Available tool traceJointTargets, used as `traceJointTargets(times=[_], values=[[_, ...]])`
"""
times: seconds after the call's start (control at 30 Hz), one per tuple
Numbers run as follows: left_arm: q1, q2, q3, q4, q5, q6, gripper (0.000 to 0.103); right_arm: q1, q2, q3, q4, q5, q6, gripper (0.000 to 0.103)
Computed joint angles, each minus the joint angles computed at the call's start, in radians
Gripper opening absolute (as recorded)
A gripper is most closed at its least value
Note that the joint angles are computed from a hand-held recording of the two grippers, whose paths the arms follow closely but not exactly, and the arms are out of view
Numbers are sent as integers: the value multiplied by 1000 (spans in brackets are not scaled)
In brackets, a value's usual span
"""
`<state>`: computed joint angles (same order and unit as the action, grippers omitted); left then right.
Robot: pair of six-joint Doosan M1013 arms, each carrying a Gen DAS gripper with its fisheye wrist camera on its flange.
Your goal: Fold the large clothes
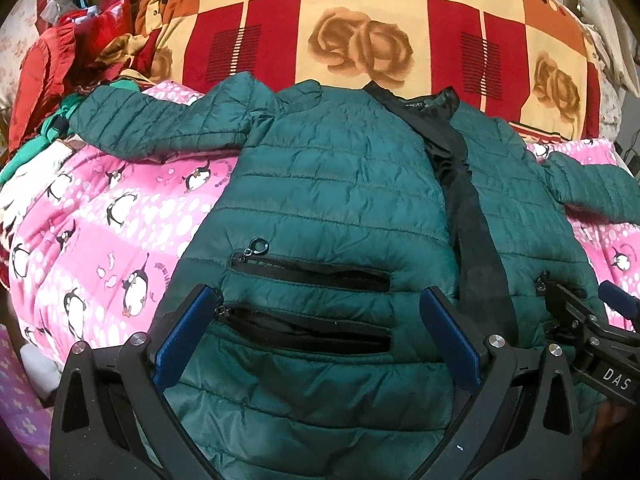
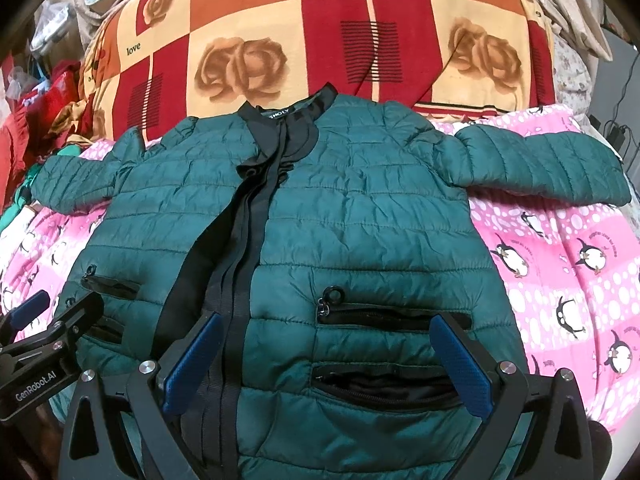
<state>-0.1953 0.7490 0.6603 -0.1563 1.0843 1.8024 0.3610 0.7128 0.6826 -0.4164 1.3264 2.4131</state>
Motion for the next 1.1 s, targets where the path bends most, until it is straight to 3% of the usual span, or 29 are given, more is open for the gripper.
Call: traceJointTargets(times=[0.53,0.8,0.97,1.1], values=[[5,0,6,-18,6,9,102,-1,-6,20,1,-20,14,103],[1,9,-6,-9,26,12,102,-7,5,-5,37,12,2,103],[-1,4,7,9,10,8,102,-2,-4,18,7,-15,16,103],[-2,4,9,19,3,2,102,-8,8,-9,49,21,2,103]])
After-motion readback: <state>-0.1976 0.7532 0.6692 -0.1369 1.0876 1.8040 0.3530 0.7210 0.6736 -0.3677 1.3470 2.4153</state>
